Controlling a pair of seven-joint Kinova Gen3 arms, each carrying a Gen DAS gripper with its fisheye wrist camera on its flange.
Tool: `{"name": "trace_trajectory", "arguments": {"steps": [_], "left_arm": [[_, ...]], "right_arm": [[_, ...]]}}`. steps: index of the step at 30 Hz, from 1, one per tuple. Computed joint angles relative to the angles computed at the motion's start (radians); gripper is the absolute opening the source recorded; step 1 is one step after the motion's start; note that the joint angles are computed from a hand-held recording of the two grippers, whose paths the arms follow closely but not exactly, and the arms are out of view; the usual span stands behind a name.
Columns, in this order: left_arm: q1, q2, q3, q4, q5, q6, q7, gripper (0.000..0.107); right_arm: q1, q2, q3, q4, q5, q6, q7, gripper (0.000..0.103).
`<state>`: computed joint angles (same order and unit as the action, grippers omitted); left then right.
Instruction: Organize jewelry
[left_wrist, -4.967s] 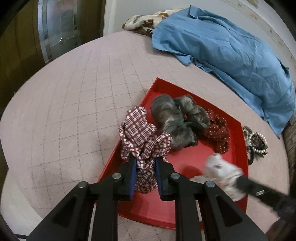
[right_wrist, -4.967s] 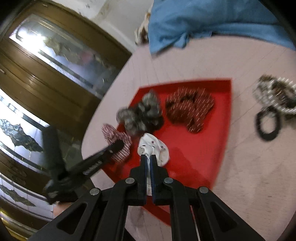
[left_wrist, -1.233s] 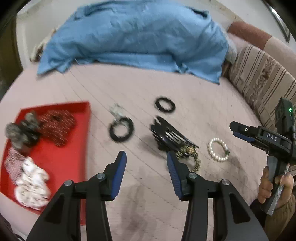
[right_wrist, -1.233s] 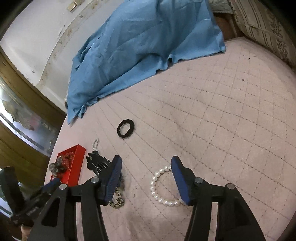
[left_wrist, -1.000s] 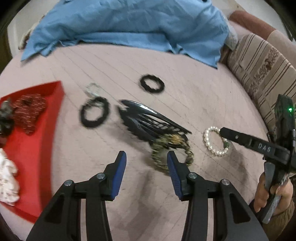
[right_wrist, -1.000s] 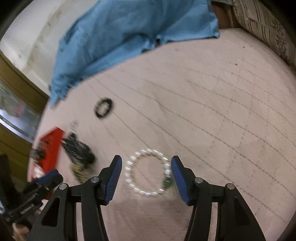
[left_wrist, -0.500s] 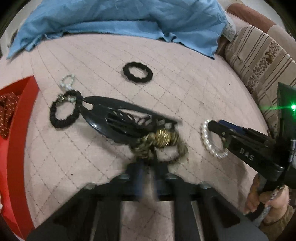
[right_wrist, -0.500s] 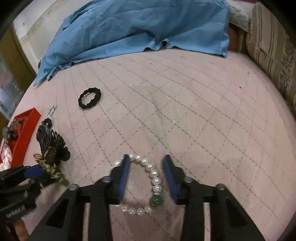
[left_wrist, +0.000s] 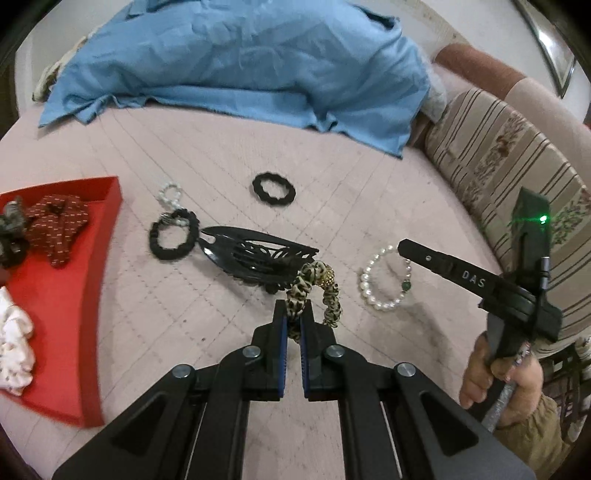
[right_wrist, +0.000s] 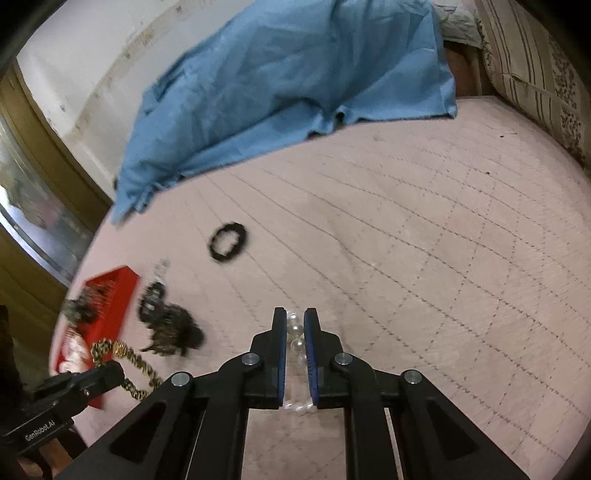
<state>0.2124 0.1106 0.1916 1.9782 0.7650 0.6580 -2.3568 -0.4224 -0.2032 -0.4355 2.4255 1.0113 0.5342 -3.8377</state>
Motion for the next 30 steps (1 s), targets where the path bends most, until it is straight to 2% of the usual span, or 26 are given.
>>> {"name": "trace_trajectory", "arguments": {"steps": [5,8,11,15,23,25,30], "left_arm": [[-0.083,-0.076,-0.067,0.027,0.108,0.114,-0.126,0.006],[-0.115,-0.100,-0.109,0.028,0.131,0.150,-0.169,0.006],[-0.151,-0.107,-0.146,0.024,0.135,0.157,-0.197,0.006],[-0.216,-0.068,-0.183,0.006,0.135,0.178,-0.218,0.006],[-0.349,0.035,-0.191,-0.024,0.145,0.194,-0.260,0.006],[-0.389,0.064,-0.192,-0.028,0.157,0.229,-0.277,0.006],[-0.427,0.097,-0.177,-0.037,0.142,0.251,-0.268,0.006]], "right_arm": [[-0.019,-0.029,-0.068,-0.004,0.067,0.060,-0.098,0.010],[-0.047,-0.025,-0.092,-0.017,0.089,0.104,-0.138,0.010],[-0.094,-0.008,-0.079,-0.057,0.055,0.148,-0.096,0.010],[-0.137,0.003,-0.083,-0.108,0.035,0.183,-0.073,0.010],[-0.201,0.122,-0.005,-0.310,-0.006,0.171,0.144,0.010],[-0.216,0.162,0.025,-0.364,-0.013,0.151,0.196,0.010],[-0.250,0.266,0.109,-0.501,-0.053,0.077,0.329,0.010]]}}
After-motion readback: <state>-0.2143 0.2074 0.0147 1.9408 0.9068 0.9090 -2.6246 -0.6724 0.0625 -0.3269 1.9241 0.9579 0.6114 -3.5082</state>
